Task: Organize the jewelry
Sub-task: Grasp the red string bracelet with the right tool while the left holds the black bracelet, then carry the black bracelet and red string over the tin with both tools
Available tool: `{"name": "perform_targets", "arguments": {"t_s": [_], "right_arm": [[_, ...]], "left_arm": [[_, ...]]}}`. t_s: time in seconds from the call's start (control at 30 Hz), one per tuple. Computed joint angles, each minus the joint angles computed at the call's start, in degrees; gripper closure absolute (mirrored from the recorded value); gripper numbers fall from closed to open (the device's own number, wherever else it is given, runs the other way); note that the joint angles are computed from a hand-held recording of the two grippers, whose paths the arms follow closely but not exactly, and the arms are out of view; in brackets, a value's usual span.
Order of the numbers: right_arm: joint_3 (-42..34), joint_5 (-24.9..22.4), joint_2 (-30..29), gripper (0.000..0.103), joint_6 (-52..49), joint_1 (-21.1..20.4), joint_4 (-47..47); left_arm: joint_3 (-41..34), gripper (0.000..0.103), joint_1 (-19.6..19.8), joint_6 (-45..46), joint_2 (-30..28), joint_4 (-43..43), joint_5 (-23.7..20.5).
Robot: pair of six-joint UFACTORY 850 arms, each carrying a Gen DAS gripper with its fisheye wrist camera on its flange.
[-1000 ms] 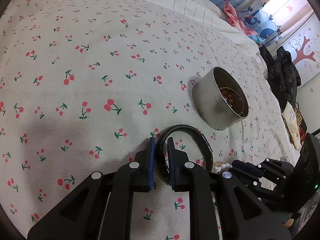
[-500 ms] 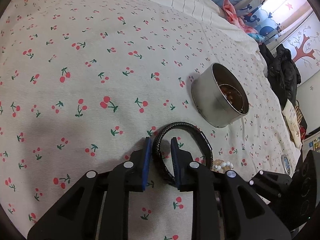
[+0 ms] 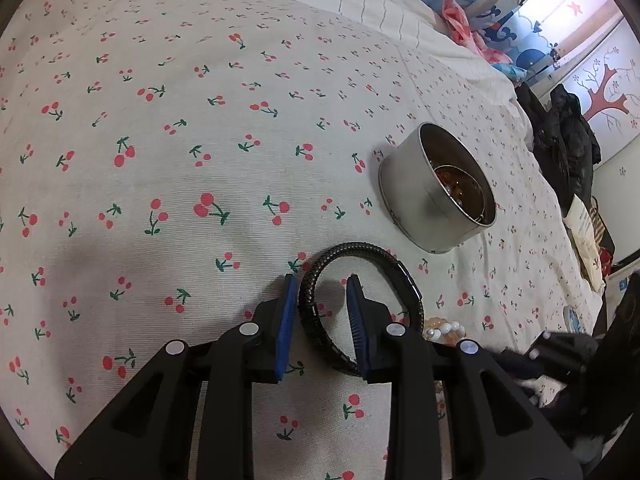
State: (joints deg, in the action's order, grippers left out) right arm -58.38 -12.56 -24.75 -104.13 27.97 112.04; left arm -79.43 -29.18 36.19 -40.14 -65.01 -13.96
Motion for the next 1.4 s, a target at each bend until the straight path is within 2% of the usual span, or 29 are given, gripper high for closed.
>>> {"name": "perform_targets", "arguments": {"t_s": [0.17,0.27,0.5,0.6,0.83,1.03,1.17,1.4], "right_arm": [[1.26,-7.1,1.14,0.089,0.45,-3.8,4.36],[1.95,-11.07,1.37,0.089,1.61,-5.68,6.14],[4.28,-17.94,2.39,0.089,2.82,-8.66,10.32],[4.59,-18.65,2.72,0.089,2.33,-9.08,11.51],[5.46,-20.24,3.71,0.089,-0.5,-9.63,15.52],[5.78,-22.24,4.44,0.089,-3.5,-10.43,19.98],[4.93,-23.05,4.3,0.089,-3.99,-10.66,22.47],[3.22,-21.81,3.8,0.089,-4.88,-10.75,25.3]], "left_arm": [[-0.27,0.079,-0.08,-0.03,-0.19,0.31,-0.08],[-0.26,0.093,-0.09,0.36,-0.17,0.51,0.15],[0.46,0.093,0.19,7.66,0.74,-6.26,-0.28],[0.81,0.093,0.7,11.09,1.12,-10.25,-1.64],[1.8,0.093,0.62,17.95,2.66,-16.45,-1.58],[1.51,0.093,-1.08,26.69,4.7,-22.79,2.47],[-0.65,0.093,-1.59,27.45,3.88,-24.06,2.09],[-5.69,0.093,-1.93,26.47,0.45,-26.0,0.97]]}}
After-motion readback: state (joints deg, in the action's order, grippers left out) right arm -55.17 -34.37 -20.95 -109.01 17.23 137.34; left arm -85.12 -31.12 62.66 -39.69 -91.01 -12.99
